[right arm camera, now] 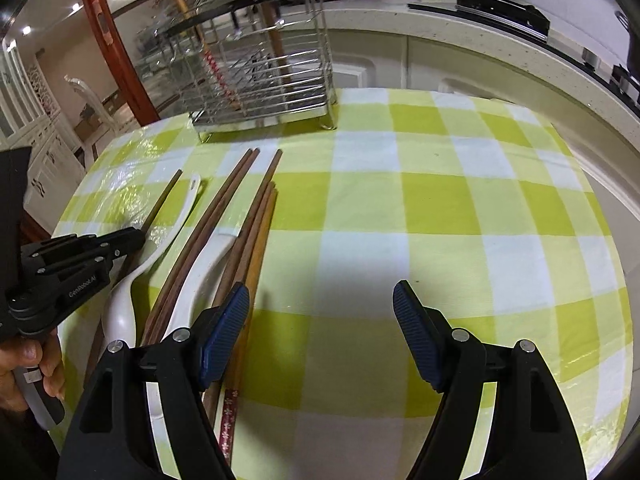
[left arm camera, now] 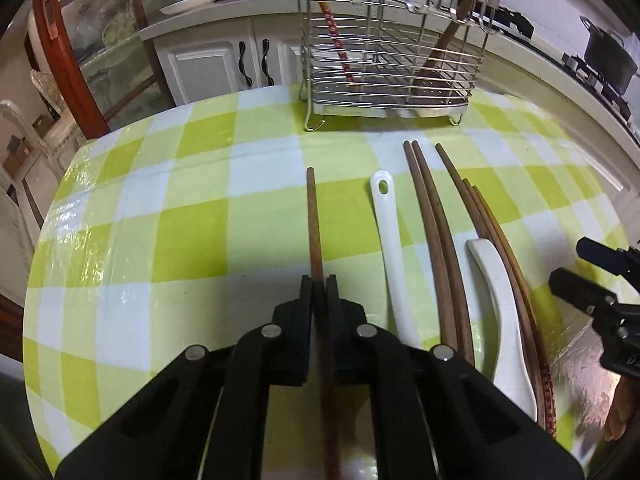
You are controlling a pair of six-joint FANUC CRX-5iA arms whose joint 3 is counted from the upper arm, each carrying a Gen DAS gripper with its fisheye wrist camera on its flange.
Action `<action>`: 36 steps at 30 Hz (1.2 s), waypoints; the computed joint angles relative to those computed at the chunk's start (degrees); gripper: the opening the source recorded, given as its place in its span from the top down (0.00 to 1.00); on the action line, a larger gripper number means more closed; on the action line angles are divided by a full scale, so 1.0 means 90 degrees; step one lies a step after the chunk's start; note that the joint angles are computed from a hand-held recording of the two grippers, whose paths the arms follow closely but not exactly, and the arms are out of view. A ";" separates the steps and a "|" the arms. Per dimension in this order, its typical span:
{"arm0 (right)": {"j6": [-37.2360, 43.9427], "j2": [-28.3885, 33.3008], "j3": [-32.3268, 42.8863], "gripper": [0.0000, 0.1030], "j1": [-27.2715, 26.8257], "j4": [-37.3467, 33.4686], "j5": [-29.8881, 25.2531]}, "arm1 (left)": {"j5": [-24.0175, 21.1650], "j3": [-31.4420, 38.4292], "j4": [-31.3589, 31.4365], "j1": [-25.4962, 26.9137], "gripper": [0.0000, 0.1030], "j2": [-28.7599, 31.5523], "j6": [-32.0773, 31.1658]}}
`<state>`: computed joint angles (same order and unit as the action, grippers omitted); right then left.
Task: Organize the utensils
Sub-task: 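Grasp a dark chopstick with the left tool while the right tool grasps a patterned chopstick, then lift both held chopsticks upright and carry them over the wire rack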
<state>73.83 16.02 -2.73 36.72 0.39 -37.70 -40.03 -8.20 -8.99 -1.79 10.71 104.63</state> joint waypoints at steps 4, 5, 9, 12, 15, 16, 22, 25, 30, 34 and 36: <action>-0.0100 0.0082 0.0036 0.32 0.0092 0.0134 -0.0031 | 0.0141 -0.0193 0.0097 0.0080 0.93 -0.0115 -0.0068; -0.0127 0.0110 0.0047 0.32 0.0116 0.0176 -0.0038 | 0.0170 -0.0243 0.0129 0.0111 0.93 -0.0149 -0.0090; -0.0219 0.0222 0.0105 0.32 0.0177 0.0302 -0.0102 | 0.0314 -0.0426 0.0233 0.0217 0.93 -0.0275 -0.0157; -0.0280 0.0233 0.0081 0.32 0.0200 0.0403 -0.0060 | 0.0415 -0.0547 0.0315 0.0298 0.93 -0.0363 -0.0202; -0.0310 0.0272 0.0136 0.33 0.0164 0.0413 -0.0131 | 0.0514 -0.0656 0.0413 0.0376 0.93 -0.0438 -0.0259; -0.0305 0.0275 0.0148 0.33 0.0144 0.0408 -0.0147 | 0.0535 -0.0676 0.0427 0.0385 0.93 -0.0451 -0.0260; -0.0409 0.0298 0.0131 0.33 0.0122 0.0554 -0.0138 | 0.0636 -0.0818 0.0513 0.0471 0.93 -0.0539 -0.0333; -0.0690 0.0323 0.0028 0.32 0.0228 0.0956 -0.0106 | 0.0674 -0.0869 0.0571 0.0499 0.93 -0.0550 -0.0399; -0.0671 0.0294 -0.0024 0.47 0.0336 0.1049 -0.0086 | 0.0721 -0.0916 0.0595 0.0510 0.93 -0.0584 -0.0427; -0.0366 0.0237 -0.0011 0.60 0.0379 0.0868 -0.0130 | 0.0735 -0.0930 0.0581 0.0514 0.93 -0.0597 -0.0407; -0.0282 0.0191 -0.0049 0.70 0.0414 0.0810 -0.0099 | 0.0750 -0.0947 0.0594 0.0523 0.93 -0.0606 -0.0407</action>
<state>71.29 17.74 -3.16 40.44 7.69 -38.59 -33.29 -16.72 -3.65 2.92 5.25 100.97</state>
